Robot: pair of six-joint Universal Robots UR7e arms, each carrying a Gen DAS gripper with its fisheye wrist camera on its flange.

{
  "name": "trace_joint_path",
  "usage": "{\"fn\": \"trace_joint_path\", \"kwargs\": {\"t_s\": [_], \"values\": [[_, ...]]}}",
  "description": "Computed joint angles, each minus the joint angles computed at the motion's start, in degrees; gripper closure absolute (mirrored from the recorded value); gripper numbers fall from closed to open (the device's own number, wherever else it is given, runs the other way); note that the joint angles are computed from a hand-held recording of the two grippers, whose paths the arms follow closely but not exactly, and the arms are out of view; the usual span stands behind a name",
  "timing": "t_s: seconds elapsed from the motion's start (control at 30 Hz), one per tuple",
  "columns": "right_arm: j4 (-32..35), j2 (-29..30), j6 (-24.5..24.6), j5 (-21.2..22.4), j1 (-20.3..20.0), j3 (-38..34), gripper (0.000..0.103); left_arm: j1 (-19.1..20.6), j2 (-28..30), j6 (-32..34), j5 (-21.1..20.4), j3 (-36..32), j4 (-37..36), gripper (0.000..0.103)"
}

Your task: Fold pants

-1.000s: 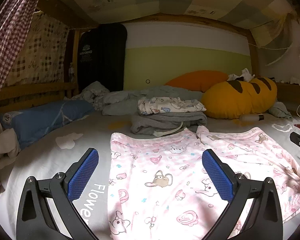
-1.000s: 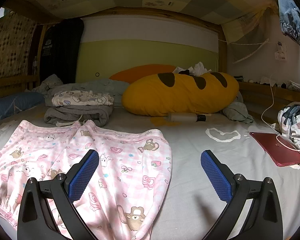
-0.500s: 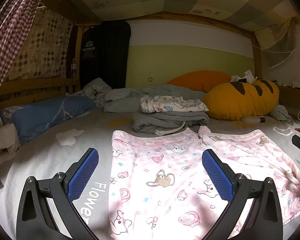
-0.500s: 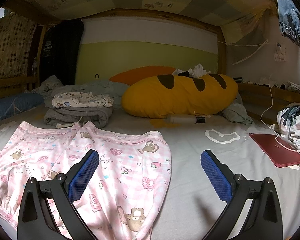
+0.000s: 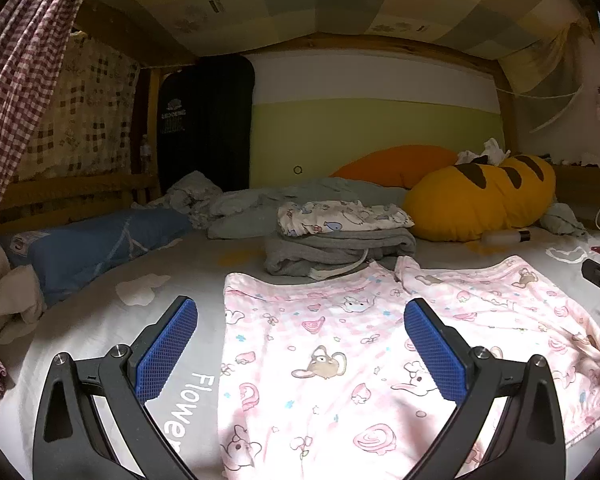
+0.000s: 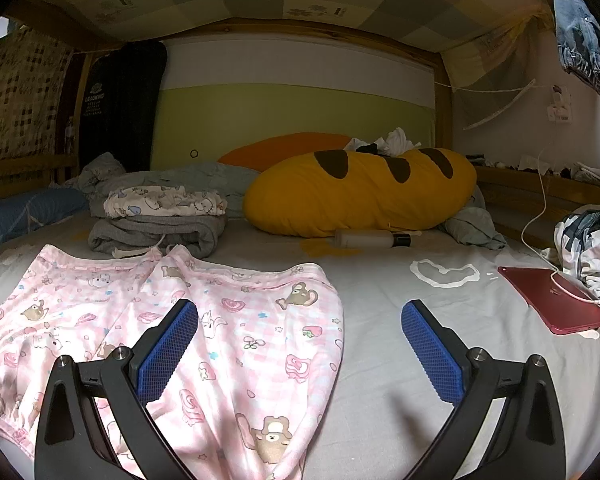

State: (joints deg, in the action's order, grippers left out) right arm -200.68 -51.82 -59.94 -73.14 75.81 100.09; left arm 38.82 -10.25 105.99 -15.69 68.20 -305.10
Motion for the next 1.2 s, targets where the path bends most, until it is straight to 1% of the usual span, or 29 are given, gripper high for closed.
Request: {"fn": "trace_joint_path", "kwargs": {"t_s": [0.9,0.97,1.03,1.1,1.2], "values": [[0.1,-0.2,0.9,0.1,-0.1,0.1,0.001,0.0,0.0,-1.0,0.4,-0.3,0.4,0.0],[0.5,-0.4,1.4,0.0,0.0,0.0,0.001,0.1,-0.1,0.6,0.1,-0.8,-0.6,0.0],[0.9,-0.6,2.0,0.5,-0.1,-0.1,0.001,0.0,0.0,4.6,-0.8,-1.8,-3.3,0.0],[0.7,-0.6,2.4,0.7,-0.2,-0.2,0.001,-0.1,0.0,5.6,-1.6,-2.0,-4.2,0.0],[1.1,-0.8,2.9,0.9,-0.2,-0.4,0.001,-0.3,-0.3,4.8,-2.2,-1.2,-4.4,0.0]]}}
